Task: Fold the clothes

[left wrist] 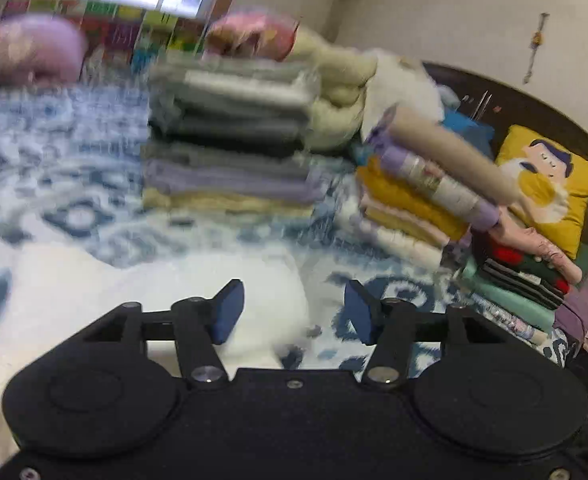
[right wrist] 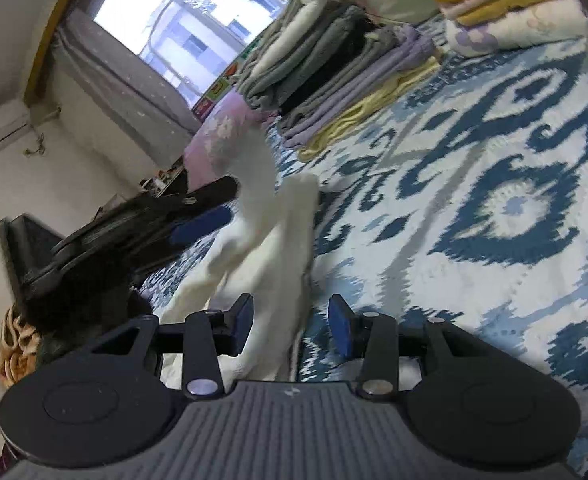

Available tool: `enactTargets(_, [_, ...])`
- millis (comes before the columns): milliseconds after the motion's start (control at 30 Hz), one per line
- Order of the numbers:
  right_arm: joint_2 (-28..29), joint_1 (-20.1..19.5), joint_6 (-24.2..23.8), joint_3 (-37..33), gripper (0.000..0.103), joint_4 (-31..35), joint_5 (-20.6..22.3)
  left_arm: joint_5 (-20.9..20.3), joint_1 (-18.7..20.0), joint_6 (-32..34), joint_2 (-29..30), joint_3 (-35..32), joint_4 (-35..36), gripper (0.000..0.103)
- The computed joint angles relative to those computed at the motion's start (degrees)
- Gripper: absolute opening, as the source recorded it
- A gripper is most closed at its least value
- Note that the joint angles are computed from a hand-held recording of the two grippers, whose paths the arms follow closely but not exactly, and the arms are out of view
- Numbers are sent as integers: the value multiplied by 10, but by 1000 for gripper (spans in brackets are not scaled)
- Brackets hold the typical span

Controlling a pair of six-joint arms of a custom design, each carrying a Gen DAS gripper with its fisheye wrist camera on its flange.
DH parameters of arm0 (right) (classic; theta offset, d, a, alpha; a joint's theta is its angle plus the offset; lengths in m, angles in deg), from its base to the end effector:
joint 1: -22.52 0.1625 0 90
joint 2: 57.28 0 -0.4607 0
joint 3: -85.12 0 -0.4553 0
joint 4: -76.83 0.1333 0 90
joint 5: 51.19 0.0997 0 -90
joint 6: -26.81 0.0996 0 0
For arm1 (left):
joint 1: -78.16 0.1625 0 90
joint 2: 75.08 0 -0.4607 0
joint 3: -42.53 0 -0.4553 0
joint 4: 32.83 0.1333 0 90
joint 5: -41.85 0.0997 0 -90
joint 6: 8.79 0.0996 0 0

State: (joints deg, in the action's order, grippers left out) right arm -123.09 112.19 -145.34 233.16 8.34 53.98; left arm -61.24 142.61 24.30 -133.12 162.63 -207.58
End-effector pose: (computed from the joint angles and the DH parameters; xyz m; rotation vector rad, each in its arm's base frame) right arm 0.1054 -0.3206 0.0119 -0.4135 -2.3317 1.8654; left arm -0.1531 -0.5770 0.1001 -1.4690 -2.4800 0.5987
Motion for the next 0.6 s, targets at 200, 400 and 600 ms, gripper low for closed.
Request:
enactTargets(200, [-1, -17, 6, -2, 44, 7, -20, 20, 48, -79, -88, 2, -47, 54])
enactTargets(400, [-27, -72, 72, -6, 63, 36, -118, 111, 114, -129, -150, 24, -8, 38])
enactTargets(600, [-38, -104, 175, -43, 74, 84, -162, 85, 148, -139, -152, 12, 53, 31])
